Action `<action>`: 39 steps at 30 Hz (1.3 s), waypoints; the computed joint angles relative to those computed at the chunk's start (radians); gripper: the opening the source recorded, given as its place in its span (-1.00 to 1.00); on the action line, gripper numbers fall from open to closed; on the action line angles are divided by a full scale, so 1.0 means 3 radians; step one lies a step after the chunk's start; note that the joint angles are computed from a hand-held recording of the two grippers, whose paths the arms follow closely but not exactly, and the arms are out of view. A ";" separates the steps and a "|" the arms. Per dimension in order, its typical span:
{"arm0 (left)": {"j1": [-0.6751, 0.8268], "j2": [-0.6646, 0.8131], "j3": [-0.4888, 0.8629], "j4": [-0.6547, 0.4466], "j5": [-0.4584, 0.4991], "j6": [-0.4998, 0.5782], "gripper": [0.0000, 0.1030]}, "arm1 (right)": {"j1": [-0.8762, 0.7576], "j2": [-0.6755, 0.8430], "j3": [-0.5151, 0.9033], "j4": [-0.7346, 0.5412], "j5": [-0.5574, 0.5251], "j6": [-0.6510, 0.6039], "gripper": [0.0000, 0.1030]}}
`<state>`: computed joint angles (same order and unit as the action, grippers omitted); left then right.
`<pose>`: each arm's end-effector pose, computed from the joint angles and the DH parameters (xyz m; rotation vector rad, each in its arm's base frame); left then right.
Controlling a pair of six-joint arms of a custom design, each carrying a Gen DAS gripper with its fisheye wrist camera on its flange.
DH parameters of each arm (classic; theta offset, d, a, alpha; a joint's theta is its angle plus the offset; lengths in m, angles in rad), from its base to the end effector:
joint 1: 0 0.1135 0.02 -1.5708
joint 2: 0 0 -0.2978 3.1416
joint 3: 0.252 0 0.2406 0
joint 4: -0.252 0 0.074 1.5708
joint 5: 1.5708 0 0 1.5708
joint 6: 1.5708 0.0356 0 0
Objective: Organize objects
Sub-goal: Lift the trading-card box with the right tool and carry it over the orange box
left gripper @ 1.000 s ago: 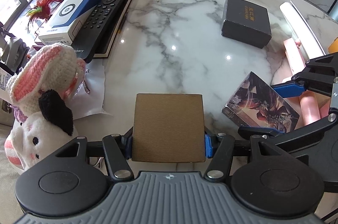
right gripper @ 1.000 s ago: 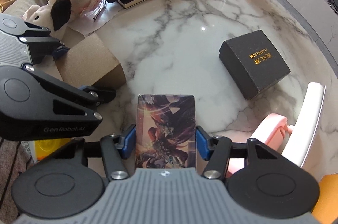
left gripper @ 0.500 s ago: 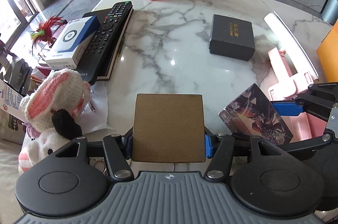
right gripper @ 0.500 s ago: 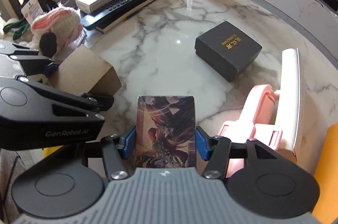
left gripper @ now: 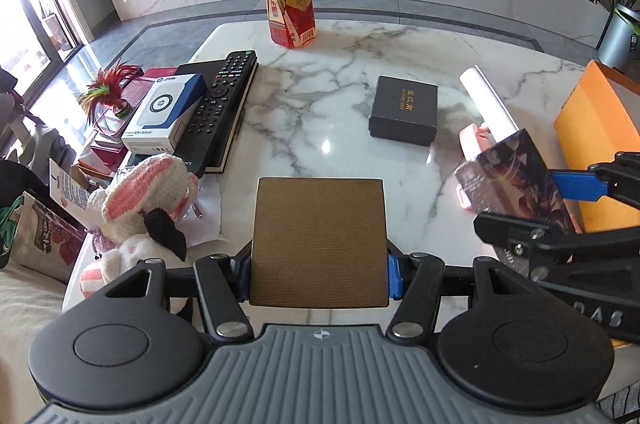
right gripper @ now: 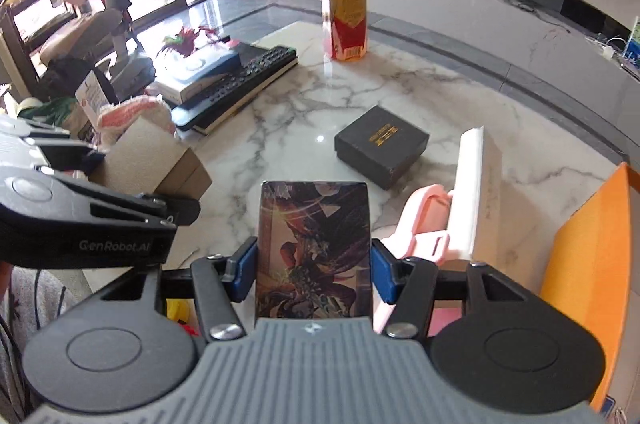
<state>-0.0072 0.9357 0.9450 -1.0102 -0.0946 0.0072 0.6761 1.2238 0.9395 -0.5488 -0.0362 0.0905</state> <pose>0.1348 0.0024 0.3232 -0.0171 2.5694 0.1216 0.1809 0.1467 0.3047 -0.7211 2.3327 0.3939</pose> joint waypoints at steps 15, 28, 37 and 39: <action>-0.2633 0.0119 0.0474 -0.0786 -0.1145 -0.2205 0.32 | -0.1660 -0.1119 0.0121 -0.1036 -0.0714 -0.0248 0.15; -0.3783 0.0831 0.1088 -0.0850 -0.1586 -0.2986 0.32 | -0.4042 -0.1358 0.0352 -0.1943 -0.2026 -0.2141 0.15; -0.3967 0.1082 0.1192 -0.0746 -0.1628 -0.3092 0.32 | -0.5354 -0.0932 0.0357 -0.2588 -0.2528 -0.3486 0.15; -0.4029 0.1149 0.1223 -0.0760 -0.1716 -0.3143 0.32 | -0.5476 -0.0850 0.0328 -0.2617 -0.2521 -0.3595 0.15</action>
